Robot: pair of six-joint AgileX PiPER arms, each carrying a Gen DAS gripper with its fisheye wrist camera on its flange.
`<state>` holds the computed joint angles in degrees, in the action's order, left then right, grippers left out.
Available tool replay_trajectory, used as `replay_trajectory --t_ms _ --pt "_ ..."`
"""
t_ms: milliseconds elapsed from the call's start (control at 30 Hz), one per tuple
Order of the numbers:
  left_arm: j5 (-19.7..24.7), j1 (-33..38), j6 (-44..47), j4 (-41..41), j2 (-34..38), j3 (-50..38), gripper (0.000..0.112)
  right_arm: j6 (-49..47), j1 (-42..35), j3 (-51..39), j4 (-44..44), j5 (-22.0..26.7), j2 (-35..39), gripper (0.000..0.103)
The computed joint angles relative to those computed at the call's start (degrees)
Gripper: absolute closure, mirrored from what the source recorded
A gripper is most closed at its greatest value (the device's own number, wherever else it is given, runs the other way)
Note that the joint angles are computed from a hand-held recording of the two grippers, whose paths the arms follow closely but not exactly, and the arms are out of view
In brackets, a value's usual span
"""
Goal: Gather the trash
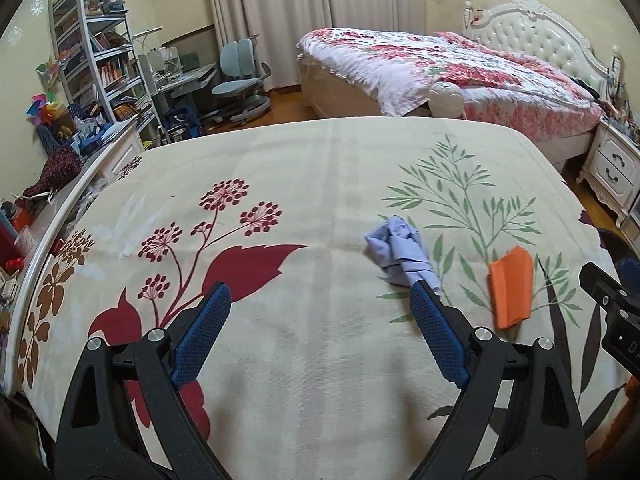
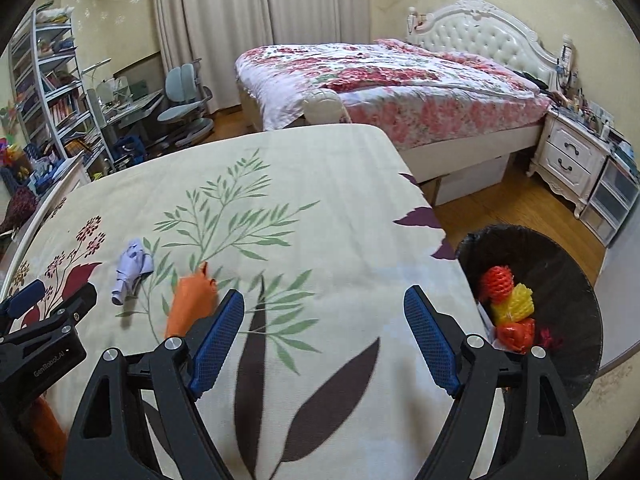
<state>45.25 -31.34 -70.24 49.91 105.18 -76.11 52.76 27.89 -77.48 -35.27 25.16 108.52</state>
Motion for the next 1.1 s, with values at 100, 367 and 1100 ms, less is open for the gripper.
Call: replay_trajectory --t_ms 100,367,1100 --pt "-0.45 1.37 -0.63 0.07 -1.06 1.78 0.024 -2.67 1.68 -2.47 2.17 0.82 1.51 0.023" --pt "-1.47 3.69 -1.50 -0.02 -2.59 4.75 0.024 -12.24 4.82 -11.79 9.67 4.61 8.05 0.024" --pt "-3.80 1.13 1.78 -4.08 1.34 -0.93 0.024 -19.88 -1.05 -8.59 16.13 3.29 6.99 0.072"
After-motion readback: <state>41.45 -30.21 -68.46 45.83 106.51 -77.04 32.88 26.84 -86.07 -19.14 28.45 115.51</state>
